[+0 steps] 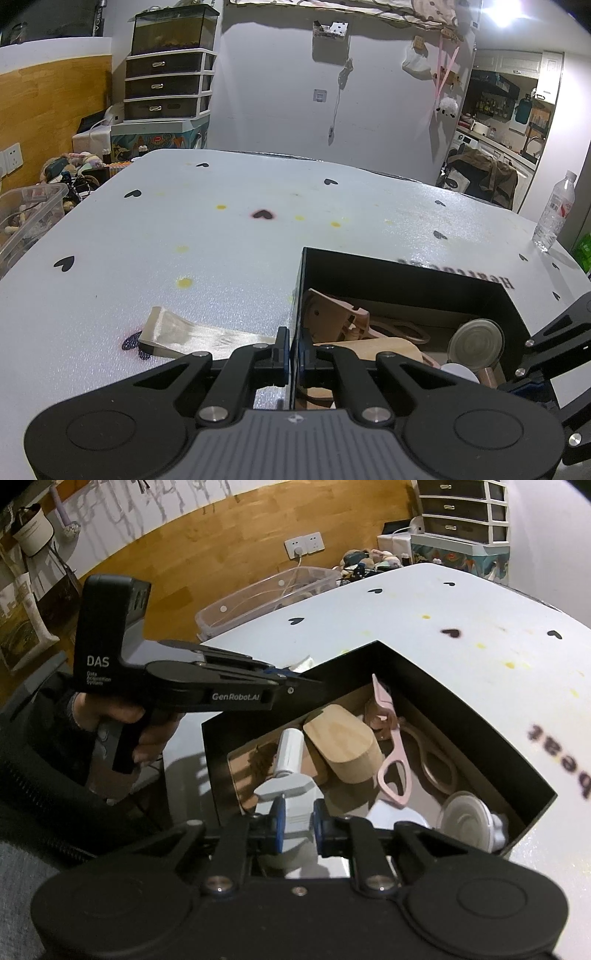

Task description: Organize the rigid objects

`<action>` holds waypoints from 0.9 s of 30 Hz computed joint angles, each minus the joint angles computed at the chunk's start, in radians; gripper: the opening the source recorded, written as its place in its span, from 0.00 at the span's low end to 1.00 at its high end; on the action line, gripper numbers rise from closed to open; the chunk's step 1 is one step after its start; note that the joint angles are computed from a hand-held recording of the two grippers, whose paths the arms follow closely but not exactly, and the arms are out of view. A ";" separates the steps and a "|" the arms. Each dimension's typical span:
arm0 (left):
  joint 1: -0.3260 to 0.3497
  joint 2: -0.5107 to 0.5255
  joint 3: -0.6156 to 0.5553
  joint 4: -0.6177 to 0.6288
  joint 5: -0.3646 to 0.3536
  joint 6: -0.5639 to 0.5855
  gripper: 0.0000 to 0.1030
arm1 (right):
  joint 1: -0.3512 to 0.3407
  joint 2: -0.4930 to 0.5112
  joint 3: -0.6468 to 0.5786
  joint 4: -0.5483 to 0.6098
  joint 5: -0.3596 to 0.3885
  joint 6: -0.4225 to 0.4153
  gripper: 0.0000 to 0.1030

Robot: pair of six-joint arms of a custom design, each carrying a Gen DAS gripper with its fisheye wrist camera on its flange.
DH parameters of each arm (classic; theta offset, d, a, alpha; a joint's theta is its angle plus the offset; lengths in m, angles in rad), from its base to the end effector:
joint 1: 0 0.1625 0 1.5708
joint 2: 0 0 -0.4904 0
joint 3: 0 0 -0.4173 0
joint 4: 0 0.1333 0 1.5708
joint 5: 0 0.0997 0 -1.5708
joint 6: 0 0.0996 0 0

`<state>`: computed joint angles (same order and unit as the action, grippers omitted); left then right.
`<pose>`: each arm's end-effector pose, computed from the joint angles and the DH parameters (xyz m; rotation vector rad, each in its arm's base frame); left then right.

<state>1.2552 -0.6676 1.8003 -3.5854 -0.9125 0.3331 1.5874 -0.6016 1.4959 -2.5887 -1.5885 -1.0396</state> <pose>-0.0284 -0.7127 0.1151 0.3776 2.2747 -1.0675 0.1444 -0.7745 0.0281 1.5414 -2.6456 0.1519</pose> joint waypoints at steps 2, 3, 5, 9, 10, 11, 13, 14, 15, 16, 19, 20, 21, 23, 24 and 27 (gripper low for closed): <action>0.000 0.000 0.000 0.000 0.000 0.000 0.04 | -0.001 -0.003 0.005 -0.006 0.001 -0.002 0.34; 0.000 0.000 0.000 0.001 -0.001 -0.001 0.04 | -0.001 -0.006 0.014 -0.026 0.000 -0.005 0.48; 0.000 0.000 -0.001 0.001 0.000 -0.001 0.04 | -0.002 -0.017 0.035 -0.069 0.010 -0.012 0.62; 0.000 0.000 -0.001 0.001 0.000 0.000 0.04 | -0.008 -0.037 0.067 -0.130 0.037 -0.019 0.85; 0.000 0.000 -0.001 0.001 0.000 0.000 0.04 | -0.009 -0.042 0.073 -0.145 0.041 -0.017 0.86; 0.000 0.000 -0.001 0.001 0.000 0.000 0.04 | -0.011 -0.045 0.077 -0.153 0.045 -0.013 0.90; 0.000 0.000 -0.001 0.001 0.000 0.000 0.04 | -0.014 -0.052 0.089 -0.184 0.051 -0.005 0.97; 0.000 0.000 -0.001 0.001 0.000 0.000 0.04 | -0.015 -0.055 0.097 -0.204 0.055 -0.001 0.98; 0.000 0.000 -0.001 0.001 0.000 0.000 0.04 | -0.016 -0.058 0.105 -0.227 0.057 0.005 1.00; 0.000 0.000 -0.001 0.001 0.000 0.001 0.04 | -0.018 -0.061 0.114 -0.254 0.062 0.009 1.00; 0.000 0.000 -0.001 0.001 0.000 0.000 0.04 | -0.022 -0.068 0.137 -0.312 0.074 0.019 1.00; 0.000 0.000 -0.001 0.001 0.000 0.000 0.04 | -0.023 -0.070 0.144 -0.331 0.076 0.020 1.00; 0.001 0.000 -0.001 0.001 -0.001 0.001 0.04 | -0.024 -0.071 0.154 -0.359 0.076 0.024 1.00; 0.000 0.000 -0.001 0.001 0.000 0.001 0.04 | -0.026 -0.072 0.166 -0.395 0.079 0.032 1.00; 0.000 0.000 -0.001 0.001 0.000 0.001 0.04 | -0.027 -0.073 0.171 -0.409 0.082 0.038 1.00; -0.001 -0.002 -0.002 0.004 0.000 0.006 0.04 | -0.029 -0.074 0.187 -0.452 0.086 0.061 1.00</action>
